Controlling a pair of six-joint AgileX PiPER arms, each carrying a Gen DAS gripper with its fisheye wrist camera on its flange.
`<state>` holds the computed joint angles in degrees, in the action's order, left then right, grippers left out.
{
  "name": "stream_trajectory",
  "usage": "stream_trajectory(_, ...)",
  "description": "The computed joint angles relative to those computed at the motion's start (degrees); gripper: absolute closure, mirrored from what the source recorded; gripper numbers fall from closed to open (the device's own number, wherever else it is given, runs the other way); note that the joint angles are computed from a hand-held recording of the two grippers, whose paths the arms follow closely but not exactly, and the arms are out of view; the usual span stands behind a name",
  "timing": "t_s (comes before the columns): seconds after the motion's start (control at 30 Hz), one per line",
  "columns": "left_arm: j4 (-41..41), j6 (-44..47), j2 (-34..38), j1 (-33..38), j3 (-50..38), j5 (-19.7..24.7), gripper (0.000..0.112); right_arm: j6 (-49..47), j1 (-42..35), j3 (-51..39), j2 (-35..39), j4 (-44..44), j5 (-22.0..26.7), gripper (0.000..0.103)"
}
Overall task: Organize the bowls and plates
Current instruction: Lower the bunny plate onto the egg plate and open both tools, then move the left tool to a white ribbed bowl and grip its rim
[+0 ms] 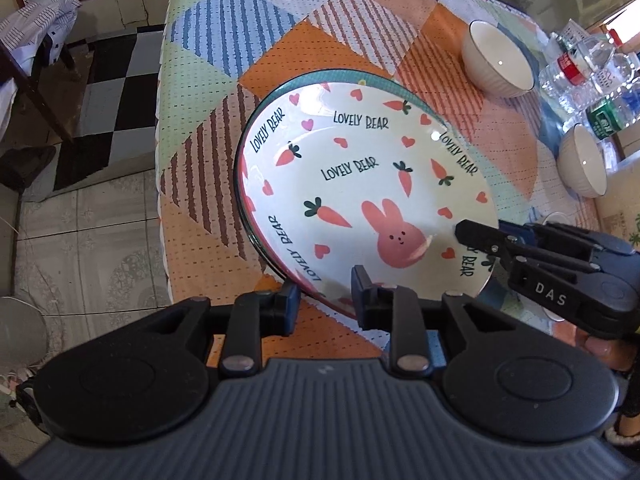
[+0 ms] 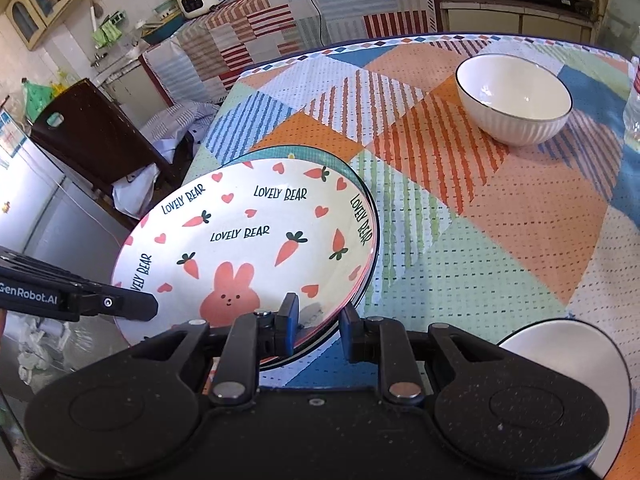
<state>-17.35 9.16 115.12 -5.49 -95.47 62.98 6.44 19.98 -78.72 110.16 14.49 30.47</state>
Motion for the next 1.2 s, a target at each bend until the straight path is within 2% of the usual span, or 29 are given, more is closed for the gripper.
stream_trajectory(0.17,4.57,-2.79,1.09,-1.47,-0.30,-1.11,0.084,8.41,3.38,-3.51,0.74,-11.48,3.65,0.075)
stream_trajectory(0.4,9.66,-4.36,-1.42,-4.22,4.25,-5.71,0.085,14.88,5.45,-3.91,1.53,-18.37,5.33,0.075)
stream_trajectory(0.5,13.85,-6.83,-3.78,-6.23,6.03,-7.94,0.085,15.63,5.83,-2.78,0.03,-19.59,5.01,0.075)
stream_trajectory(0.63,17.14,-9.24,-7.73,-8.63,7.77,-8.84,0.083,18.79,7.24,-0.56,-3.77,-24.04,5.62,0.069)
stream_trajectory(0.77,20.80,-11.54,-12.46,-12.14,9.43,-8.60,0.074,20.73,8.23,2.95,-9.28,-27.69,6.16,0.068)
stream_trajectory(0.83,23.78,-13.24,-14.81,-14.58,10.29,-8.76,0.068,21.38,8.31,4.61,-12.27,-28.56,6.66,0.056)
stream_trajectory(0.9,26.08,-14.55,-16.63,-16.91,10.52,-8.08,0.063,23.22,8.83,6.78,-15.61,-31.32,7.11,0.053)
stream_trajectory(1.03,25.79,-15.20,-19.00,-19.61,9.74,-5.76,0.053,25.45,9.12,10.69,-22.21,-34.54,8.57,0.042)
stream_trajectory(1.2,23.77,-15.75,-20.67,-22.13,8.87,-3.88,0.041,27.01,9.23,15.19,-29.81,-37.77,11.38,0.036)
